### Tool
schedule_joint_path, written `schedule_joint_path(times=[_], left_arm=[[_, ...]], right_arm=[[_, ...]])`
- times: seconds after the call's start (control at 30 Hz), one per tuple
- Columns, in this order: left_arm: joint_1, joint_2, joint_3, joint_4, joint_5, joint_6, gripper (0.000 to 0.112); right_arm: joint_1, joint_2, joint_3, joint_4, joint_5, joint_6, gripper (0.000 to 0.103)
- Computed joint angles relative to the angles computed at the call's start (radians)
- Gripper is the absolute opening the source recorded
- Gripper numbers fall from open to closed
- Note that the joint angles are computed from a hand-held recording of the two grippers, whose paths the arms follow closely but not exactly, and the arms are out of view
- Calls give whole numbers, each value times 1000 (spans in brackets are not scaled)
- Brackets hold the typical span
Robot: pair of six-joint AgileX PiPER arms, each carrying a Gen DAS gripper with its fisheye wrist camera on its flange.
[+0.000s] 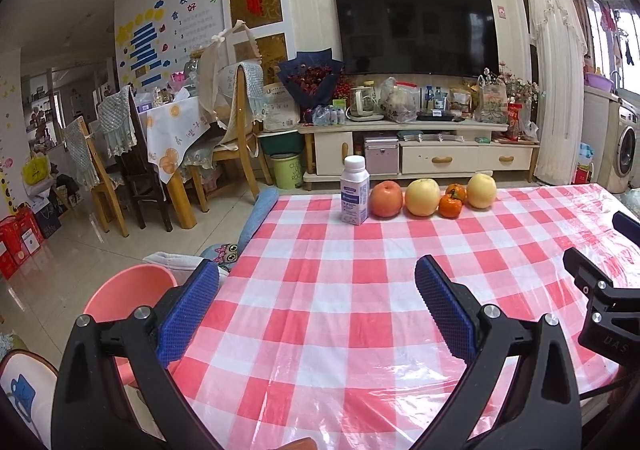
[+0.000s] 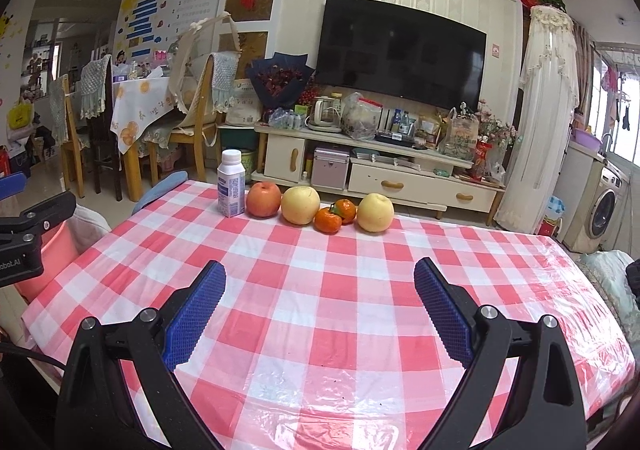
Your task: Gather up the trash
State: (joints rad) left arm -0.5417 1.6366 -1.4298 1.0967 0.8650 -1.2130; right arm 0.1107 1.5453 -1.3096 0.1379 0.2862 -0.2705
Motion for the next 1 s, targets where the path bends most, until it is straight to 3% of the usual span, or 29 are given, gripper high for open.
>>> schedule_joint_path(times=[0.4, 0.6, 1.0], left_arm=[[-42, 4, -31, 15, 28, 10, 99], [-42, 4, -31, 13, 27, 9, 99], [-46, 8, -37, 10, 29, 11, 99]], right_arm=[[-14, -18, 23, 3, -22, -6, 94], [-29, -19, 26, 102, -21, -113, 94], [-24, -23, 29, 84, -20, -95, 94]])
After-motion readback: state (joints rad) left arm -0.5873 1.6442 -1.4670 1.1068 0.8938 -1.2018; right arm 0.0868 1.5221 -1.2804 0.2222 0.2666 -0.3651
